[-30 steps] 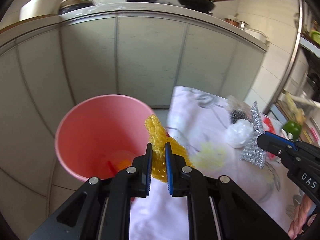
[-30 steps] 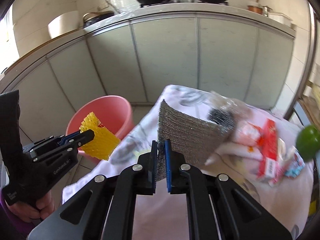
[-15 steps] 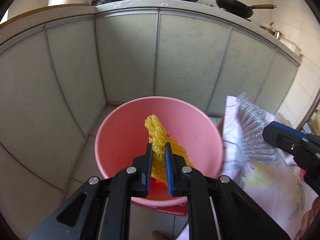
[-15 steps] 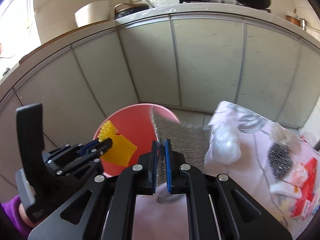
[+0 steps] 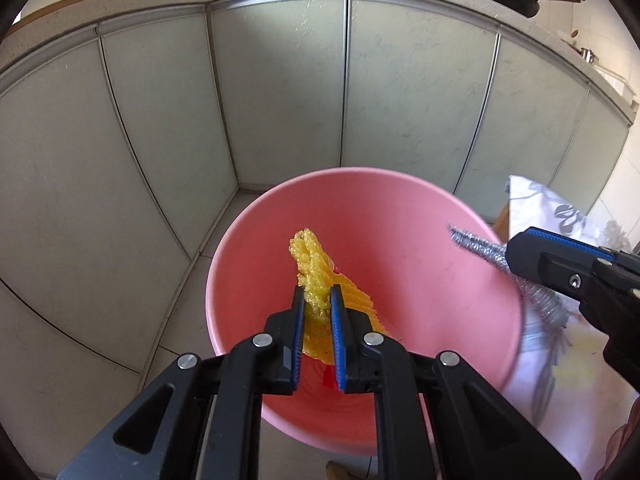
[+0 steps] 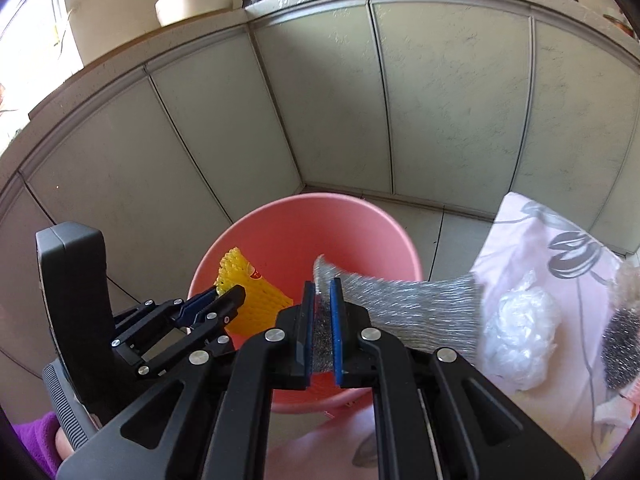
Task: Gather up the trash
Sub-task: 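Carry both items over the pink bucket and open both tools to drop them, then move both open tools back over the table trash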
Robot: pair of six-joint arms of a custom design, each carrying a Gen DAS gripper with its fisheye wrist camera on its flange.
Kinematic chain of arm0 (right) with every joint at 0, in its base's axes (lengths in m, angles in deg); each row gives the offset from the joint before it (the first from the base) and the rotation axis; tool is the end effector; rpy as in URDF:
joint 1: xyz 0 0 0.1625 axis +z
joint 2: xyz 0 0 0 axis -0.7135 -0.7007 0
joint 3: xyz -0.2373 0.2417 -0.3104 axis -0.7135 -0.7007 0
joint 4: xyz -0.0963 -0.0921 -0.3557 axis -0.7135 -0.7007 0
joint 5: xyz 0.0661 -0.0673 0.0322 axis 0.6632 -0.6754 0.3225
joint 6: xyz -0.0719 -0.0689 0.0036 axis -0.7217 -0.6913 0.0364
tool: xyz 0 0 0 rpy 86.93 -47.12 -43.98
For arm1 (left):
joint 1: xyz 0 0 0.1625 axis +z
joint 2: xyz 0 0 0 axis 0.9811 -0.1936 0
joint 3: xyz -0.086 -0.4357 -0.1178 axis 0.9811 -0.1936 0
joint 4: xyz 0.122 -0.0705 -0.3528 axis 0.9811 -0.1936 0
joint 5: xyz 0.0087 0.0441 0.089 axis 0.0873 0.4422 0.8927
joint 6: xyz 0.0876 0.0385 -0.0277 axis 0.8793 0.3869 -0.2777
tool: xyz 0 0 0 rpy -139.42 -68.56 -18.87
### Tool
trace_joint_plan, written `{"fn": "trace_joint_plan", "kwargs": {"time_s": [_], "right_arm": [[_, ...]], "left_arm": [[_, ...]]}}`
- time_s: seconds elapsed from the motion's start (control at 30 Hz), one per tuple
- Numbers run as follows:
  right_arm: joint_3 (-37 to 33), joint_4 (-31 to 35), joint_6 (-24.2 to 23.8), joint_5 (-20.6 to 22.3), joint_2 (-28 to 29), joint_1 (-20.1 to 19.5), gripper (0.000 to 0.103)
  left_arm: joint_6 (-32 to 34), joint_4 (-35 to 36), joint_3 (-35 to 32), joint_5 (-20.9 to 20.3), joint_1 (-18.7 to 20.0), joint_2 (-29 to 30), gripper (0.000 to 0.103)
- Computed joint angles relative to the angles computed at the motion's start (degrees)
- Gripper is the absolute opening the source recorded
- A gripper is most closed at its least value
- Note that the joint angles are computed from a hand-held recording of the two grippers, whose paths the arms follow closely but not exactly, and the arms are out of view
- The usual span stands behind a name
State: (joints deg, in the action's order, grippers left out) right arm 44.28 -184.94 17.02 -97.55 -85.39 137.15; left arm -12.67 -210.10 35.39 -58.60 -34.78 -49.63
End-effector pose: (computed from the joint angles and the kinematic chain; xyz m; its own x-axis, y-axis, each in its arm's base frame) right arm 0.1364 -0.7018 0.1666 -0.6846 -0.5894 0.4289 -0.7119 0.6670 -0.2197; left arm -0.2674 -0.5740 0.0284 -0.6350 -0.4206 -0.6480 0.2449 0.6860 -0.6851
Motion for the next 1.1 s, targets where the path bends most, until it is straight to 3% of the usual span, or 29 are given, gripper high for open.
{"fn": "trace_joint_plan", "kwargs": {"time_s": [0.57, 0.63, 0.7, 0.8, 1.1], "right_arm": [[-3.7, -0.9, -1.5, -7.5, 4.8, 1.0, 0.008], [-3.9, -1.6, -2.0, -8.2, 5.2, 1.3, 0.011], [-3.8, -2.1, -2.1, -8.3, 5.3, 1.5, 0.024], [-2.7, -3.0, -2.4, -8.0, 4.7, 1.4, 0.033], [2.3, -7.6, -2.8, -6.6, 0.6, 0.6, 0.035]], "left_arm": [[4.4, -3.7, -1.1, -2.3, 2.4, 1.4, 0.016], [4.4, -4.1, -0.8, -2.6, 2.3, 1.3, 0.018], [4.6, -4.9, -0.6, -3.0, 2.3, 1.2, 0.025], [4.6, -5.6, -0.2, -3.0, 2.0, 1.0, 0.031], [9.4, -12.6, 1.8, -2.9, -0.4, 0.7, 0.038]]}}
